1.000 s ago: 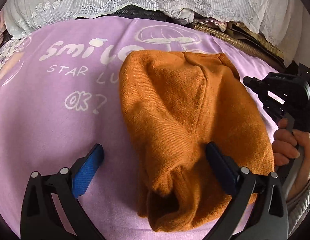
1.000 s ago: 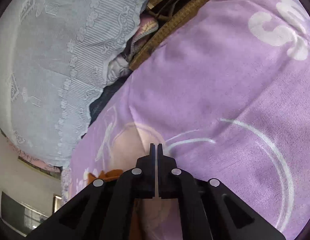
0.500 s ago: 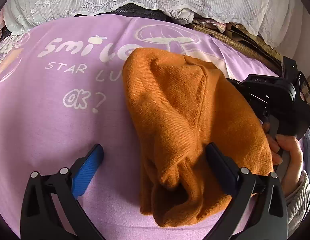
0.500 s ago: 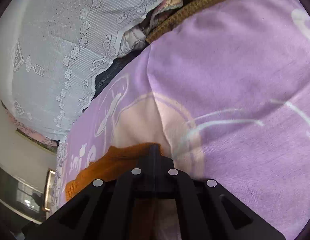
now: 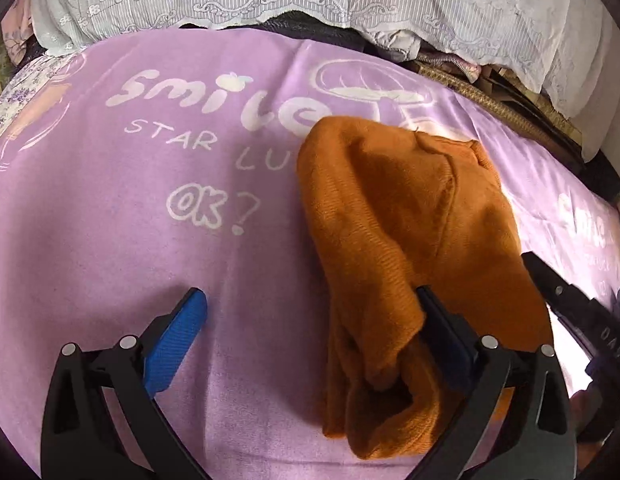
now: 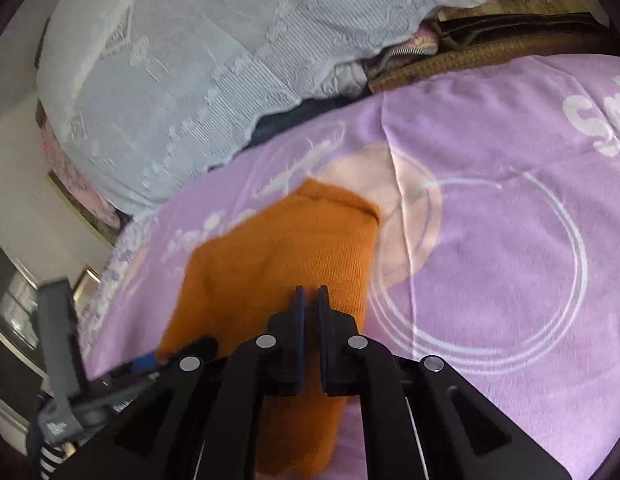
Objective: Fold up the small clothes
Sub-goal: 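Grasp the folded orange cardigan edge with the right gripper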
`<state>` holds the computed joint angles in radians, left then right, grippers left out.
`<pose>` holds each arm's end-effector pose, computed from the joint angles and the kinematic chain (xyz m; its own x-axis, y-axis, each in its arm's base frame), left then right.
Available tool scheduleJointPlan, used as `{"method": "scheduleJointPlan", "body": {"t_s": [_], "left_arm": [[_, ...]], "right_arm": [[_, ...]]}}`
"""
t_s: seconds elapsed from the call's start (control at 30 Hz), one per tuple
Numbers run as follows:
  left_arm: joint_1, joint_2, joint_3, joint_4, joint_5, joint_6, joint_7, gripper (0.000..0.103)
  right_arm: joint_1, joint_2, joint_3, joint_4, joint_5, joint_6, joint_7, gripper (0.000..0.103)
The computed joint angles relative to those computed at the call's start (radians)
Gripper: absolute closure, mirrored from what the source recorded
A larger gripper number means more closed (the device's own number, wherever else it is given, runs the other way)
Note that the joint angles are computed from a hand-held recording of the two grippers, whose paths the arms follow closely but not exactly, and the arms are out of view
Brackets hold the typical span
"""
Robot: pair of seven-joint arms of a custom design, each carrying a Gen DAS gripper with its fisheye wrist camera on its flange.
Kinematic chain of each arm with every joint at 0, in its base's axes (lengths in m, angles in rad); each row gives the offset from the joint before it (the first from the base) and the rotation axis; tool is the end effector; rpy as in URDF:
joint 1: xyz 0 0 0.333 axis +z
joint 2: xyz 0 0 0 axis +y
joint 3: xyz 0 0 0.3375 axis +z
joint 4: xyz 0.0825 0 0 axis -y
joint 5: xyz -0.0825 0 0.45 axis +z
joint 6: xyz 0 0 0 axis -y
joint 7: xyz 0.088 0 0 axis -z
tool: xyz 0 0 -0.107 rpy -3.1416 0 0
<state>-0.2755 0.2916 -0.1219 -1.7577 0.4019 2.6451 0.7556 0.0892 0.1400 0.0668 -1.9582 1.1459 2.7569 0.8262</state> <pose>0.6863 -0.2903 0.4593 0.0855 -0.9839 0.1567 -0.7978 -0.1619 -0.5807 0.6798 0.0672 0.4486 0.1476 -0.8584 -0.4913 -0.7359 0.2366 -0.6344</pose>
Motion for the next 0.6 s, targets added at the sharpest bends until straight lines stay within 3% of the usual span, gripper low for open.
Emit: {"method": "scheduleJointPlan", "body": {"t_s": [0.1, 0.13, 0.27, 0.43, 0.5, 0.57, 0.6], "left_arm": [[-0.028, -0.001, 0.022, 0.006, 0.080, -0.017, -0.044, 0.004], [-0.034, -0.004, 0.027, 0.005, 0.104, -0.020, -0.059, 0.004], [-0.026, -0.019, 0.020, -0.009, 0.129, 0.001, -0.073, 0.004], [-0.050, -0.024, 0.031, 0.002, 0.236, -0.026, -0.123, 0.004], [-0.050, -0.018, 0.026, 0.012, 0.252, -0.043, -0.125, 0.004], [-0.046, -0.014, 0.019, 0.017, 0.250, -0.049, -0.120, 0.004], [-0.042, -0.012, 0.016, 0.017, 0.243, -0.049, -0.115, 0.004]], "right_arm": [[-0.010, -0.025, -0.004, -0.027, 0.056, 0.007, -0.007, 0.096], [-0.010, -0.039, -0.005, -0.043, 0.088, 0.020, -0.026, 0.090], [0.006, -0.100, -0.019, -0.091, 0.238, 0.034, -0.176, 0.090], [0.046, -0.109, -0.035, -0.115, 0.134, 0.058, -0.138, 0.089], [0.045, -0.098, -0.044, -0.110, 0.102, 0.045, -0.086, 0.085], [0.036, -0.088, -0.050, -0.105, 0.096, 0.029, -0.042, 0.066], [0.031, -0.081, -0.051, -0.098, 0.107, 0.018, -0.037, 0.064]]}}
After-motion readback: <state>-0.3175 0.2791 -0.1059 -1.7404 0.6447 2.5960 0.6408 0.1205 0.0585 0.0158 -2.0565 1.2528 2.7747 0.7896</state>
